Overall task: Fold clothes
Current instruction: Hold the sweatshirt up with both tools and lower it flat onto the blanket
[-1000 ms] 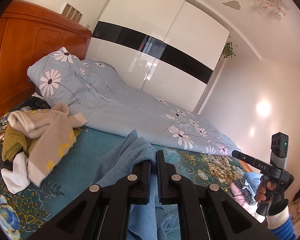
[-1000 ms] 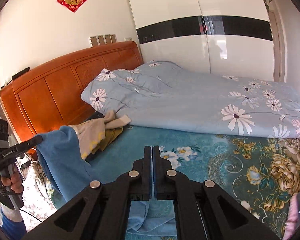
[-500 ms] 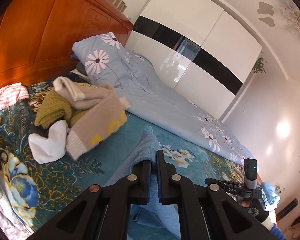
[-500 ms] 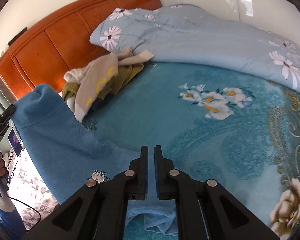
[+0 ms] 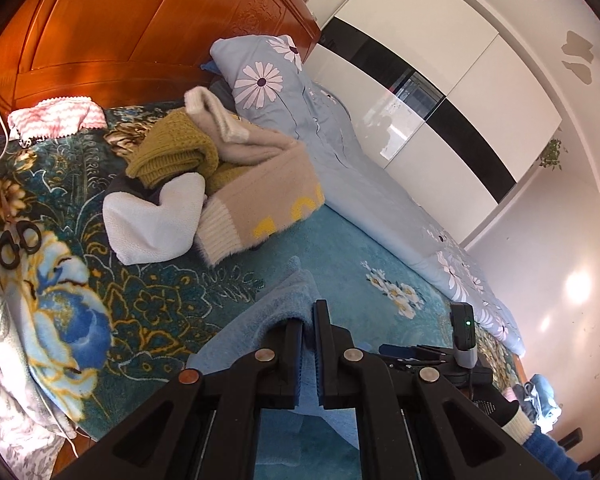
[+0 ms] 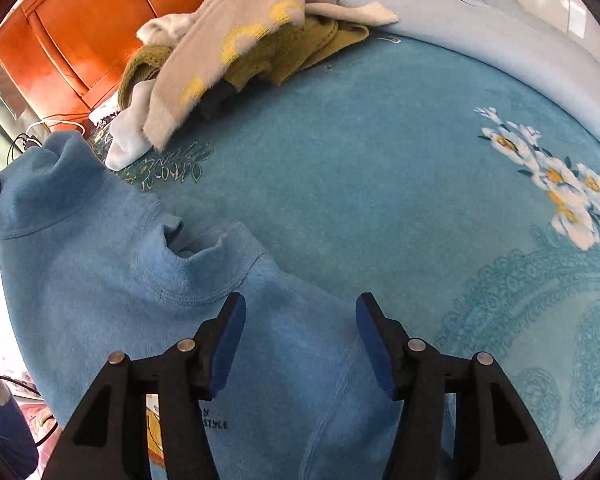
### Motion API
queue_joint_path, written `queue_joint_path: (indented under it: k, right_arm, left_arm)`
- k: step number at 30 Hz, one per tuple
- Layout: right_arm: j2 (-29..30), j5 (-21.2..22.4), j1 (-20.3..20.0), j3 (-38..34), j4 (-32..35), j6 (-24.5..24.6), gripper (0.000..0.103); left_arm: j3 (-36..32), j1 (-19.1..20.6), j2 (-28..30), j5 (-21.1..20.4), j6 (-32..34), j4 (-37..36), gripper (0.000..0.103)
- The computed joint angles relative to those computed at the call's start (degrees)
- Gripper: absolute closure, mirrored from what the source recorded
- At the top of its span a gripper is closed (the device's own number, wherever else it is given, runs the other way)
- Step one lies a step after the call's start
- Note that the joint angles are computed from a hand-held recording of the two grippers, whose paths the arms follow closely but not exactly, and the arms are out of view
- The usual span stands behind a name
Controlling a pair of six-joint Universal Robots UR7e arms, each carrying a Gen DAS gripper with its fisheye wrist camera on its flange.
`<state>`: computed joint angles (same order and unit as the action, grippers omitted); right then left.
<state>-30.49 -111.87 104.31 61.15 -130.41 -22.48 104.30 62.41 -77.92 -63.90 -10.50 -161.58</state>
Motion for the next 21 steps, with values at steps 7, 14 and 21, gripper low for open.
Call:
queue_joint_path:
  k: [7, 14, 21]
  right_arm:
    - [1.0, -1.4, 0.7, 0.0, 0.0, 2.6, 0.066]
    - [-3.9, -0.6, 1.5, 6.9, -6.8, 4.8, 0.101]
    - [-15.0, 0.6, 3.7, 14.3, -21.6, 2.6, 0.101]
  left_arm:
    - [0.6, 0.5, -0.3, -0.7, -0.9, 0.4, 0.097]
    - [1.0, -0.4, -0.4, 0.2, -2.9, -0.9, 0.097]
    - [-1.9, -4.1, 1.7, -1.2, -1.4, -3.1, 0.098]
